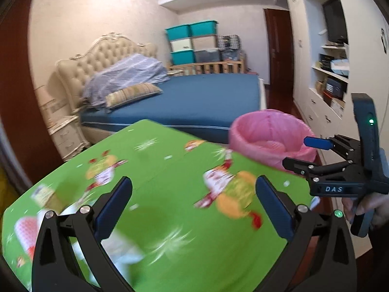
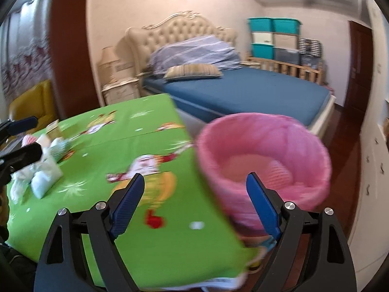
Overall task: Collect trash
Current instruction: 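Grasp a white plastic bag with the left tool while the right tool grasps a white tissue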
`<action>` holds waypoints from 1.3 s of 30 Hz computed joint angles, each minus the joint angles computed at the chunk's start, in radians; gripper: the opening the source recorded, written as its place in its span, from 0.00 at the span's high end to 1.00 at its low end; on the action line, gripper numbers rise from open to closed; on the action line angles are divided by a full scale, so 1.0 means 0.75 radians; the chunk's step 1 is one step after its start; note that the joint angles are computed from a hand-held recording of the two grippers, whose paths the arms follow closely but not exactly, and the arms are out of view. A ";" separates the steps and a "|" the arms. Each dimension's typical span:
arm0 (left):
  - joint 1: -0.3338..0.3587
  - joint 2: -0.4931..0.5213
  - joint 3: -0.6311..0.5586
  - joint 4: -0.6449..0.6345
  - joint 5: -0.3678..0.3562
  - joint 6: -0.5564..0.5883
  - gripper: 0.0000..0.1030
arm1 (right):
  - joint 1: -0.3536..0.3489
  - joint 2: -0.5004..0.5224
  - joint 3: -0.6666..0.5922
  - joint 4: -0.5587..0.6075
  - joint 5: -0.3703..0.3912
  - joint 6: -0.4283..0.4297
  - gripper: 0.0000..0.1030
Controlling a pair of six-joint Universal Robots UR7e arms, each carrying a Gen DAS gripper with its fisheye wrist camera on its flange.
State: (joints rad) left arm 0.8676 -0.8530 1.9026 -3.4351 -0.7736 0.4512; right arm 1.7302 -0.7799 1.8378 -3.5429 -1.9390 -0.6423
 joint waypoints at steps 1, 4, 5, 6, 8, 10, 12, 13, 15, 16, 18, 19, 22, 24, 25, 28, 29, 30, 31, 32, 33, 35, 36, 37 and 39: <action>-0.001 -0.031 0.041 -0.025 0.012 -0.008 0.05 | 0.013 0.011 -0.004 0.011 0.004 -0.006 0.22; 0.002 -0.150 0.177 -0.117 0.077 -0.029 0.05 | 0.061 0.058 -0.019 0.037 0.017 -0.031 0.22; 0.005 -0.190 0.220 -0.140 0.108 -0.043 0.05 | 0.076 0.073 -0.022 0.047 0.024 -0.041 0.22; 0.009 -0.230 0.261 -0.158 0.138 -0.061 0.05 | 0.089 0.087 -0.028 0.056 0.028 -0.043 0.22; 0.019 -0.300 0.330 -0.183 0.186 -0.095 0.05 | 0.107 0.105 -0.035 0.074 0.037 -0.045 0.22; 0.024 -0.359 0.388 -0.207 0.236 -0.119 0.05 | 0.128 0.128 -0.041 0.092 0.050 -0.051 0.22; 0.036 -0.400 0.440 -0.263 0.301 -0.107 0.05 | 0.146 0.147 -0.051 0.113 0.058 -0.050 0.22; 0.048 -0.426 0.468 -0.264 0.334 -0.125 0.05 | 0.154 0.155 -0.059 0.143 0.069 -0.041 0.22; 0.076 -0.469 0.497 -0.216 0.359 -0.199 0.05 | 0.168 0.172 -0.076 0.181 0.086 -0.031 0.22; 0.094 -0.497 0.519 -0.187 0.364 -0.251 0.05 | 0.179 0.182 -0.082 0.197 0.094 -0.032 0.22; 0.123 -0.536 0.548 -0.158 0.369 -0.306 0.05 | 0.201 0.202 -0.101 0.235 0.113 -0.043 0.22; 0.134 -0.546 0.559 -0.161 0.387 -0.315 0.05 | 0.210 0.216 -0.109 0.239 0.116 -0.052 0.22; 0.147 -0.568 0.585 -0.167 0.428 -0.330 0.05 | 0.242 0.262 -0.143 0.264 0.121 -0.088 0.22; 0.157 -0.598 0.610 -0.149 0.436 -0.364 0.05 | 0.265 0.298 -0.169 0.265 0.121 -0.121 0.22; 0.159 -0.616 0.623 -0.136 0.436 -0.381 0.05 | 0.274 0.313 -0.180 0.263 0.119 -0.129 0.24; 0.165 -0.632 0.646 -0.130 0.443 -0.401 0.05 | 0.291 0.343 -0.213 0.295 0.126 -0.129 0.32; 0.157 -0.619 0.645 -0.132 0.454 -0.411 0.05 | 0.296 0.353 -0.224 0.303 0.124 -0.130 0.33; 0.156 -0.614 0.645 -0.137 0.458 -0.410 0.05 | 0.303 0.364 -0.236 0.307 0.121 -0.133 0.35; 0.157 -0.605 0.641 -0.142 0.458 -0.409 0.05 | 0.306 0.369 -0.245 0.312 0.121 -0.138 0.35; 0.157 -0.607 0.644 -0.145 0.456 -0.407 0.05 | 0.310 0.377 -0.255 0.317 0.121 -0.142 0.35; 0.151 -0.605 0.648 -0.142 0.459 -0.415 0.05 | 0.315 0.386 -0.266 0.318 0.118 -0.143 0.36; 0.147 -0.602 0.648 -0.134 0.459 -0.417 0.05 | 0.320 0.401 -0.281 0.317 0.115 -0.153 0.37; 0.148 -0.597 0.645 -0.130 0.457 -0.416 0.05 | 0.322 0.405 -0.284 0.315 0.116 -0.158 0.40; 0.148 -0.596 0.644 -0.127 0.456 -0.415 0.05 | 0.321 0.411 -0.293 0.319 0.116 -0.163 0.42; 0.150 -0.591 0.645 -0.128 0.455 -0.414 0.05 | 0.319 0.421 -0.310 0.339 0.111 -0.161 0.49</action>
